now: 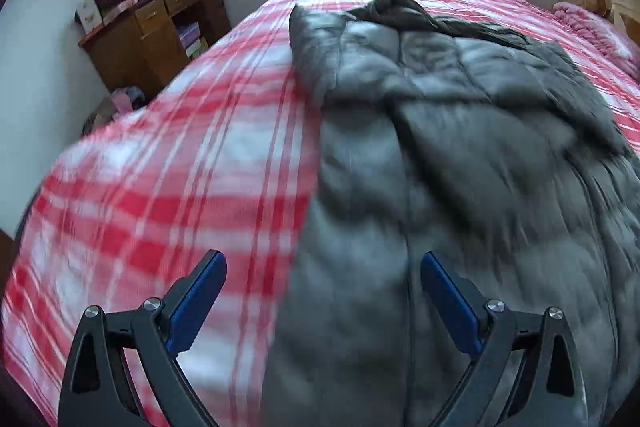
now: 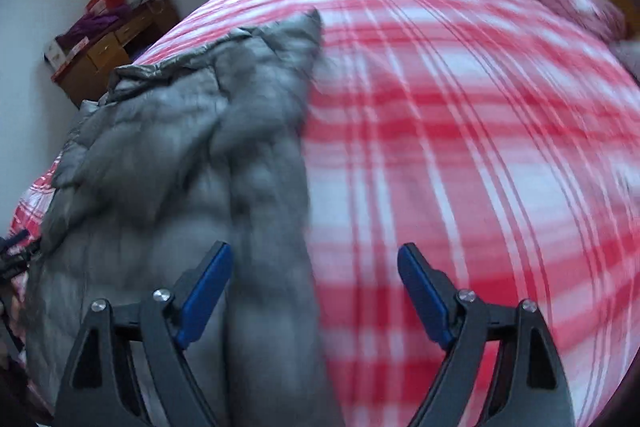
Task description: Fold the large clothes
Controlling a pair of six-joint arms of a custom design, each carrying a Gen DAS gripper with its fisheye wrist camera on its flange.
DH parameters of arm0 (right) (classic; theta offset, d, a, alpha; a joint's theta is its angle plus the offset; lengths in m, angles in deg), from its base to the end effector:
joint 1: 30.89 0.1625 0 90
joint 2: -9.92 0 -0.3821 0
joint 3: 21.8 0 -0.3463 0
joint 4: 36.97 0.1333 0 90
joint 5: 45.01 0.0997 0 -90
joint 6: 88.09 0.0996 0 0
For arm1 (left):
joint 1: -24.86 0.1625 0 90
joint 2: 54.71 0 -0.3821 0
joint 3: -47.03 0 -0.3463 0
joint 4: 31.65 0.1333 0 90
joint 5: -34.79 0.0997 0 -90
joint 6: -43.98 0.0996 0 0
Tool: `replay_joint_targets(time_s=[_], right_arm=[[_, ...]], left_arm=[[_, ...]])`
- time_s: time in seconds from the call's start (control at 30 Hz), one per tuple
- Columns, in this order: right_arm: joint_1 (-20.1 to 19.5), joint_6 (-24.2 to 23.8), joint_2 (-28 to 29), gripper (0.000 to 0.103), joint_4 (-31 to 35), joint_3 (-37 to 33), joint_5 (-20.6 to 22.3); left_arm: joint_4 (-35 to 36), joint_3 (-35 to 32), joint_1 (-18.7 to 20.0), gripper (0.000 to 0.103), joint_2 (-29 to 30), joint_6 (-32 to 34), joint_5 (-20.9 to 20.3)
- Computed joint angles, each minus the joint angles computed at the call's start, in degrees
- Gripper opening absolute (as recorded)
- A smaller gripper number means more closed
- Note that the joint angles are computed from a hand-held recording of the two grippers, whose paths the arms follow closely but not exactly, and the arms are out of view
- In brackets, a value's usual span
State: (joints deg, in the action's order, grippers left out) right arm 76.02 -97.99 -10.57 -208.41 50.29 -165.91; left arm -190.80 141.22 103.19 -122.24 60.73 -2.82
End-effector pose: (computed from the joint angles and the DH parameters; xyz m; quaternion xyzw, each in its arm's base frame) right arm 0.2828 -0.6478 0.0003 0.1492 -0.9219 0.2634 0.2418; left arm 0.0925 -0.6012 0.3827 0.0502 0.8500 -0.3066 0.4254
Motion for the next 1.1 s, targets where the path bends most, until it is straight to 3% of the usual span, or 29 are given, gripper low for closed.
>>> replay_joint_targets(time_s=[0.17, 0.23, 0.43, 0.5, 0.53, 0.57, 0.6, 0.63, 0.7, 0.8, 1.1], right_arm=[[0.57, 0.58, -6.40, 0.087, -10.65, 16.43, 0.08], [0.90, 1.06, -7.58, 0.086, -13.30, 20.26, -0.10], [1.83, -0.25, -9.29, 0.079, -19.83, 28.79, 0.93], [2.20, -1.74, -8.69, 0.069, -22.31, 30.28, 0.20], [2.27, -2.15, -8.64, 0.064, -23.15, 30.93, 0.37], [2.11, -2.15, -8.98, 0.053, -23.92, 31.94, 1.40], [1.64, -1.85, -9.42, 0.040, -23.94, 32.57, 3.11], [1.23, -1.26, -9.92, 0.033, -23.65, 33.20, 4.89], [0.22, 0.05, -11.08, 0.020, -23.27, 34.69, 9.27], [1.54, -0.37, -11.17, 0.015, -26.23, 36.33, 9.54], [7.04, 0.59, -19.77, 0.013, -32.91, 43.81, 16.08]], left_arm=[[2.85, 6.74, 0.59, 0.098, -5.65, -6.33, -2.22], [4.86, 8.35, 1.03, 0.098, -7.82, -9.45, -3.99], [5.62, 14.31, 0.67, 0.098, -11.44, -10.84, -5.58], [4.53, 16.11, -0.03, 0.097, -11.94, -9.65, -4.79], [4.75, 16.75, -0.11, 0.088, -12.60, -9.48, -5.55], [4.46, 17.37, -0.24, 0.083, -13.13, -9.09, -6.05], [4.38, 18.06, -0.51, 0.066, -13.91, -8.37, -6.78], [4.59, 18.51, -0.69, 0.043, -14.62, -7.83, -7.68], [6.53, 19.18, -0.99, 0.015, -16.83, -7.46, -11.55], [4.10, 22.00, -3.48, 0.011, -19.77, -5.06, -10.28], [11.93, 22.85, -12.41, 0.008, -37.68, -7.40, -19.73]])
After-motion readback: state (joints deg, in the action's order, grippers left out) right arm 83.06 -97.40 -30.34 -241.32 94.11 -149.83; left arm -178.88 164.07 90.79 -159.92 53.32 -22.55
